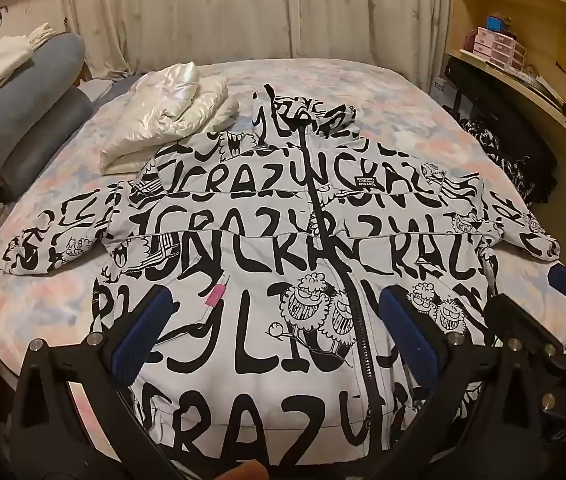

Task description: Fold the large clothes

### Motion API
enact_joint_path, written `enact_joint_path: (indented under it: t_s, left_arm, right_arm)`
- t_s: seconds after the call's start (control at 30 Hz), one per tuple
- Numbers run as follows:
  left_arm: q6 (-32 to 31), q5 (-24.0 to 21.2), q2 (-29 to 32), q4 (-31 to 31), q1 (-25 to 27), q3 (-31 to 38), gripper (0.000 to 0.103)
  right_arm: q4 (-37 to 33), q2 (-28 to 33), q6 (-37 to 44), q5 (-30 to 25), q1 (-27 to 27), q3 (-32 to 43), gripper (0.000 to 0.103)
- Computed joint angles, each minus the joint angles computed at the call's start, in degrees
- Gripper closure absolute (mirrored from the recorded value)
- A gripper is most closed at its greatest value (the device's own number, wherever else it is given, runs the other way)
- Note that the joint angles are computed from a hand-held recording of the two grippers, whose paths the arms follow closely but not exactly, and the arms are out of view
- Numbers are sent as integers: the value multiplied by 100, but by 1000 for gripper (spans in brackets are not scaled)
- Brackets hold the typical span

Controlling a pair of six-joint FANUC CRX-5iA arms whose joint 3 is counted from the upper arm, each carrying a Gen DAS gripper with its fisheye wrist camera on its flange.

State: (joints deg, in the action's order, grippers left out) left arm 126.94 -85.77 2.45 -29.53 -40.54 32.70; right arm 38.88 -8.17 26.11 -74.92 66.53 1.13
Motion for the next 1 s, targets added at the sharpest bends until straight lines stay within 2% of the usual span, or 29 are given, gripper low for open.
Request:
enact_joint_path:
  t_s: [1.0]
  left_arm:
    - [31, 135, -250, 159, 72, -315, 5]
  right_arm:
    - [-19, -49, -165, 28, 105, -64, 0]
